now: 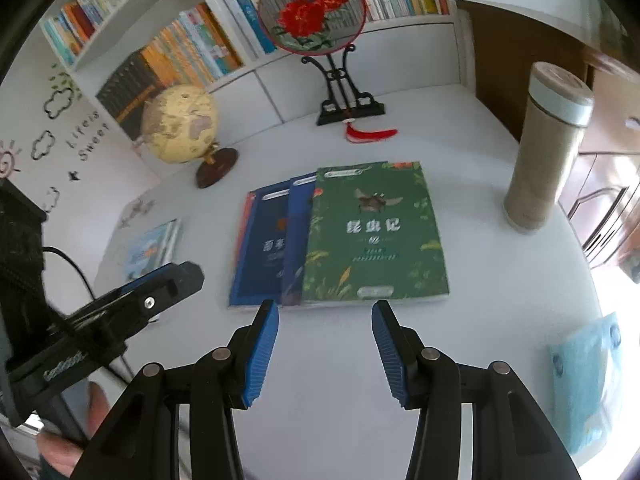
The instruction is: Organize books
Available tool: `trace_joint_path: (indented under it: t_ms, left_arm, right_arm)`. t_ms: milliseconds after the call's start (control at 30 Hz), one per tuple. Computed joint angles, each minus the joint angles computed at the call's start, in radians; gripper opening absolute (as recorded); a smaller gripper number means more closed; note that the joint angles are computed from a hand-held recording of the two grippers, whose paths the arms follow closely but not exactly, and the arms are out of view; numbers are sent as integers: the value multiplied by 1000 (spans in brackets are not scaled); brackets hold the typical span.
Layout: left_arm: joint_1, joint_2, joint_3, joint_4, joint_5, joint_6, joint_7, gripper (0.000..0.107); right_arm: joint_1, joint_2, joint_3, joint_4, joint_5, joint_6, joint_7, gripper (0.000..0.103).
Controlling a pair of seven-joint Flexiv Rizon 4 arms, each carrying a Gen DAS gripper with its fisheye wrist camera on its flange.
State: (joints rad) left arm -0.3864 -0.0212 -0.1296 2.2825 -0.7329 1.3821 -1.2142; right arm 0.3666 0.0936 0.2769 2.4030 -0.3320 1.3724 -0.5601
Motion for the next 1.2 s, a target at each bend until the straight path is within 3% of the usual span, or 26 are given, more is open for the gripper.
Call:
trace_joint_path:
  t_ms: [200, 400, 567, 700, 767, 1033, 1200]
  left_arm:
    - [49, -106, -32, -74, -119, -38, 151, 46]
    - [92, -200, -61, -145, -74, -94, 151, 46]
    - [117, -264, -98, -181, -105, -124, 160, 46]
    - [111, -311, -89, -211, -47, -121, 81, 46]
    - [121, -328, -100, -220, -37, -127, 61, 46]
    - [126, -372, -101, -247, 81, -122, -41, 46]
    - [144, -381, -116, -253, 111, -117, -61, 46]
  right_arm:
    - [-12, -127, -46, -70, -105, 9, 67, 47]
    - [-7, -202, -97, -99, -147, -7, 107, 47]
    - [-29, -244, -129, -78, -106, 43, 105, 47]
    - [-97, -299, -72, -91, 70, 100, -29, 47]
    - [-127, -333, -42, -131, 147, 62, -111, 47]
    - [-94, -376, -95, -160, 171, 27, -173, 47]
    - [-136, -405, -50, -195, 257, 16, -252, 47]
